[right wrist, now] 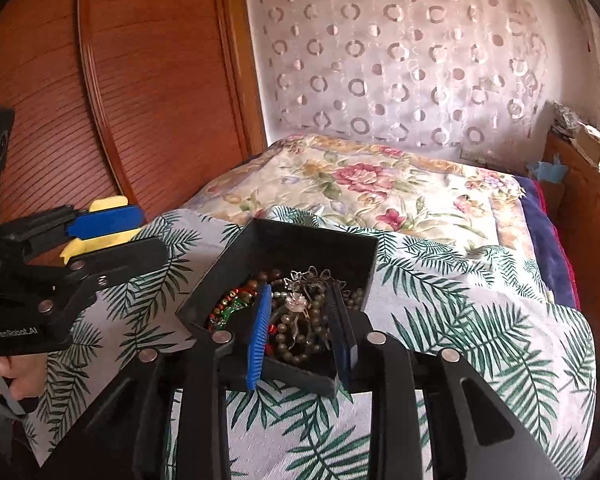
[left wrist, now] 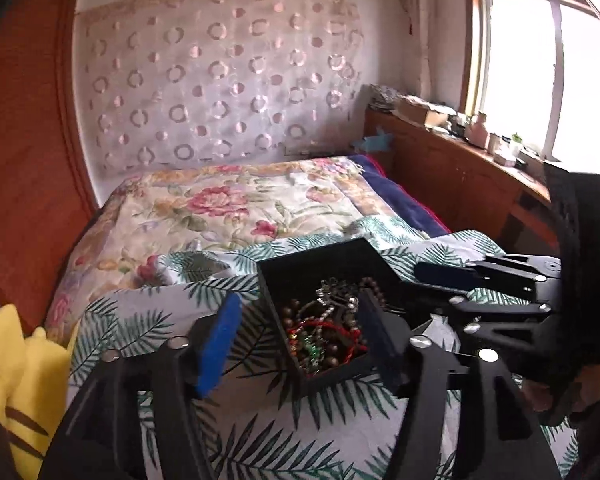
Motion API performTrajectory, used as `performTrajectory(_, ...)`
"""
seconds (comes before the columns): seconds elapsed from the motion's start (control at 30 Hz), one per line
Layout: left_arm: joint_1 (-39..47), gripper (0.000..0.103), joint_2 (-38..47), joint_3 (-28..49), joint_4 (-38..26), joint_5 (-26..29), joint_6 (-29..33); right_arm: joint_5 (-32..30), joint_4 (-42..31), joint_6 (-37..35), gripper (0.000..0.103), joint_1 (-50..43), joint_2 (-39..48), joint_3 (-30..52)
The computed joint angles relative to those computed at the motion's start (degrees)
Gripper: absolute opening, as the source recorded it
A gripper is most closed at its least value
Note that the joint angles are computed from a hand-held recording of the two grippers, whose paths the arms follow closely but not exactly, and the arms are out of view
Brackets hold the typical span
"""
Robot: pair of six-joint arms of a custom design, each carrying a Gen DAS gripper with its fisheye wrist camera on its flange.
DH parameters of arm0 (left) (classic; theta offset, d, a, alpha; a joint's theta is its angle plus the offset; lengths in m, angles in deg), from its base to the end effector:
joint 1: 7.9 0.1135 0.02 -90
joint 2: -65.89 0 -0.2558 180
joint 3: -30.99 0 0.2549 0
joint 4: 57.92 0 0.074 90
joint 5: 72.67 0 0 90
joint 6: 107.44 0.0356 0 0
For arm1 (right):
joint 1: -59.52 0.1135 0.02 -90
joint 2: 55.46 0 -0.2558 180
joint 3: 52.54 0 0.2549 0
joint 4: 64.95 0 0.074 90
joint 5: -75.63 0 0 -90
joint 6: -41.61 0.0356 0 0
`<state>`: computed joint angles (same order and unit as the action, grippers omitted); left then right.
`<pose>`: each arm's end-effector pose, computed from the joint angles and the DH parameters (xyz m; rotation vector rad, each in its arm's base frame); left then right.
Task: Organize jewelry
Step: 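Open the left tool to release the pendant into the box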
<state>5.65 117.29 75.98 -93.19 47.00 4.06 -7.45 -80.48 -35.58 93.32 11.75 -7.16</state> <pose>0.1909 0.0279 0.2152 0.4101 2.1599 -0.2565 0.2055 0.1324 0.1882 -0.3413 2.2093 0.3132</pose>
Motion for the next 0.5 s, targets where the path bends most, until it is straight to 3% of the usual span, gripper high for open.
performTrajectory(0.1,2.8,0.085,-4.4,-2.3,-1.3,1.4,0.7,4.8,-1.3,1.9,0.041,2.7,-4.8,-2.5)
performTrajectory(0.2,5.8,0.094,-10.7,-4.8,-3.7,2.8,1.6,11.1,-3.2,4.9,0.046,7.6,-11.1,-5.7)
performTrajectory(0.5,20.0,0.095,-26.4,-7.3,-21.3,13.5,12.2,33.6,-17.9,21.0,0.073,29.6,-28.0,-10.8)
